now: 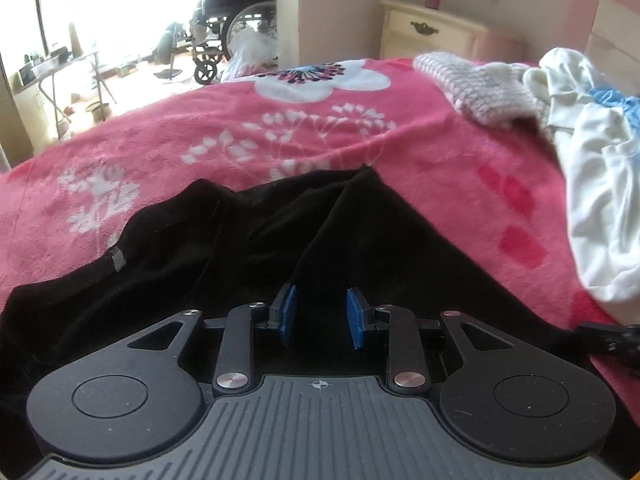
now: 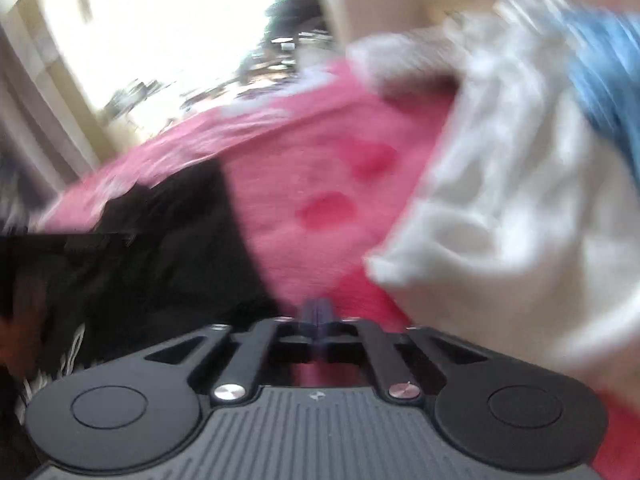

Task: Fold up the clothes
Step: 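Release the T-shirt with both tools and pull them back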

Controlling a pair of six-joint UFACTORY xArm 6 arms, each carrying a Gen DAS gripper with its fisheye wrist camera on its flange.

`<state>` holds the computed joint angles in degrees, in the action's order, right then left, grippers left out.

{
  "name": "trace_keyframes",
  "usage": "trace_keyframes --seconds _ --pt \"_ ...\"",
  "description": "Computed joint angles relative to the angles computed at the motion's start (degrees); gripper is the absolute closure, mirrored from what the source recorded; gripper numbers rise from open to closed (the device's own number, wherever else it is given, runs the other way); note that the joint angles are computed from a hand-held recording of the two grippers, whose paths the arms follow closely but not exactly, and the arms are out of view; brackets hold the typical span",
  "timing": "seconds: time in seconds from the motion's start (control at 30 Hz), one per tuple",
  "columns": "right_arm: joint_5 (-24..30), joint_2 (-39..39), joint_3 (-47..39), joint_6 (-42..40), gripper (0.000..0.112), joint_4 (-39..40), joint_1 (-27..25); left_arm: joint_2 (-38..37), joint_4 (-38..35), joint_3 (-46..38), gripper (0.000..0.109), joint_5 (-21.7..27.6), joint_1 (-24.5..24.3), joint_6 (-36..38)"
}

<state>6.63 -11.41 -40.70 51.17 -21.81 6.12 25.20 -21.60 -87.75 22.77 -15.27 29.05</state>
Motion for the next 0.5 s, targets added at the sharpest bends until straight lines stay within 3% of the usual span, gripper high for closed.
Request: trace_keyframes --seconds 0.1,0.23,0.3,0.43,0.5 --pt "-1.04 -1.39 1.58 1.76 0.112 -0.49 -0.53 0.16 1.10 -0.77 0.081 -0.20 -0.17 -0.75" --pt "-1.35 -4.68 2.59 5.62 0.109 -3.45 -0.99 0.47 -4.09 -2.22 0.081 -3.75 -1.14 2.87" --pt "-1.44 -7.50 3.94 7.97 0.108 -5.05 -1.15 2.62 -4.25 -5.60 0.081 -3.04 -1.94 2.57" --pt "1.11 -16.20 9.01 3.86 0.108 4.08 1.79 12.17 6.53 -18.81 0.080 3.94 -3.79 -6.84" --pt "6.27 -23.55 12.51 2.44 0.108 8.11 4.56 16.85 11.94 -26.02 0.078 8.54 -4.01 -14.14"
